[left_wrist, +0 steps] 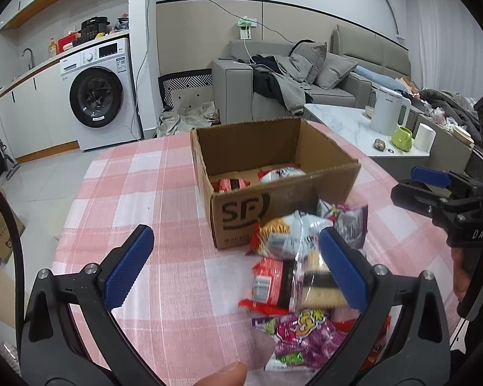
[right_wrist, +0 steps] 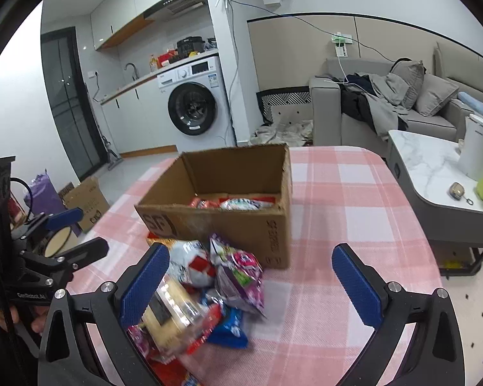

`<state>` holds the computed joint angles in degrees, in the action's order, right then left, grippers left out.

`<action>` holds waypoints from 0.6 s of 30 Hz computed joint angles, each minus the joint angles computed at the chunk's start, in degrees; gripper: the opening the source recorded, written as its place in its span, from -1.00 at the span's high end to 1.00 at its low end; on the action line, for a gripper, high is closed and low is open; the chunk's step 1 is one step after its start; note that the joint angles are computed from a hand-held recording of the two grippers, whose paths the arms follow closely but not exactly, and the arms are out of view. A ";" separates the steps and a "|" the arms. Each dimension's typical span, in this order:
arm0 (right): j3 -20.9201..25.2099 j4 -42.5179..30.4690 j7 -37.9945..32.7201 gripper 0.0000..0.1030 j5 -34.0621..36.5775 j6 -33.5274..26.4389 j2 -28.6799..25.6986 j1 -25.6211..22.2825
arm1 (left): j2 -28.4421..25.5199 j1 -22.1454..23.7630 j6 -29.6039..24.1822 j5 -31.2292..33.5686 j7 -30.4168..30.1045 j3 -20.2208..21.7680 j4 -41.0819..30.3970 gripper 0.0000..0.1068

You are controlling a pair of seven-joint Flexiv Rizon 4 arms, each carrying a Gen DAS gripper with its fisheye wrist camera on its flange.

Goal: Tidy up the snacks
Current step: 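Move both tools back to the snack pile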

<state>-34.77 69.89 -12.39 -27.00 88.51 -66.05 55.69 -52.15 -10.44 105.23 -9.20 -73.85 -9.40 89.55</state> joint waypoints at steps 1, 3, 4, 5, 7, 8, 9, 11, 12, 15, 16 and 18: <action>-0.26 1.11 0.04 -0.99 0.04 0.02 0.41 0.54 | 0.30 0.10 0.44 0.27 -0.07 0.01 0.99 -0.90; 0.33 2.93 -0.36 -0.99 0.09 -0.10 1.36 1.00 | 0.85 0.13 1.01 0.45 -0.43 0.05 2.77 -0.90; 0.64 3.59 -0.55 -0.99 0.09 -0.13 1.72 1.15 | 0.78 0.17 0.87 0.65 -0.43 -0.24 3.17 -0.90; 0.54 4.48 -0.52 -0.99 0.16 0.00 2.04 1.59 | 0.94 0.19 0.51 0.72 -0.41 -0.29 3.52 -0.90; 0.38 5.98 -0.56 -0.99 0.35 0.36 2.48 2.40 | 1.22 -0.09 0.75 0.63 -0.76 0.01 4.62 -0.90; 0.88 6.48 -1.02 -0.99 0.35 0.44 2.79 2.43 | 1.26 -0.09 0.37 0.55 -0.83 -0.11 4.59 -0.90; 1.61 6.65 -1.58 -0.99 0.28 0.11 3.00 2.31 | 1.44 0.59 0.58 0.87 -1.05 -0.95 5.43 -0.90; 2.26 7.65 -2.10 -0.99 0.18 -0.16 3.38 2.68 | 1.33 1.25 -0.23 1.25 -1.06 -1.99 5.68 -0.90; 2.82 8.00 -2.51 -0.99 0.05 -0.22 3.54 2.67 | 1.23 0.93 -0.70 1.18 -0.99 -1.72 5.43 -0.90; 3.84 8.94 -3.04 -0.99 0.05 -0.20 3.68 2.92 | 1.21 0.05 -0.61 1.14 -1.08 -0.85 6.10 -0.90; 4.41 9.13 -3.31 -0.99 0.06 -0.21 3.78 2.83 | 1.15 0.16 -0.97 1.19 -1.03 -1.08 6.18 -0.90; 5.39 9.97 -3.90 -0.99 0.07 -0.09 4.12 2.83 | 1.25 0.36 -1.95 1.30 -0.77 -1.41 6.33 -0.90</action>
<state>-29.38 79.86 -16.29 -26.93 88.42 -61.93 58.53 -50.90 -10.08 103.28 -7.89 -74.61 -10.81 95.88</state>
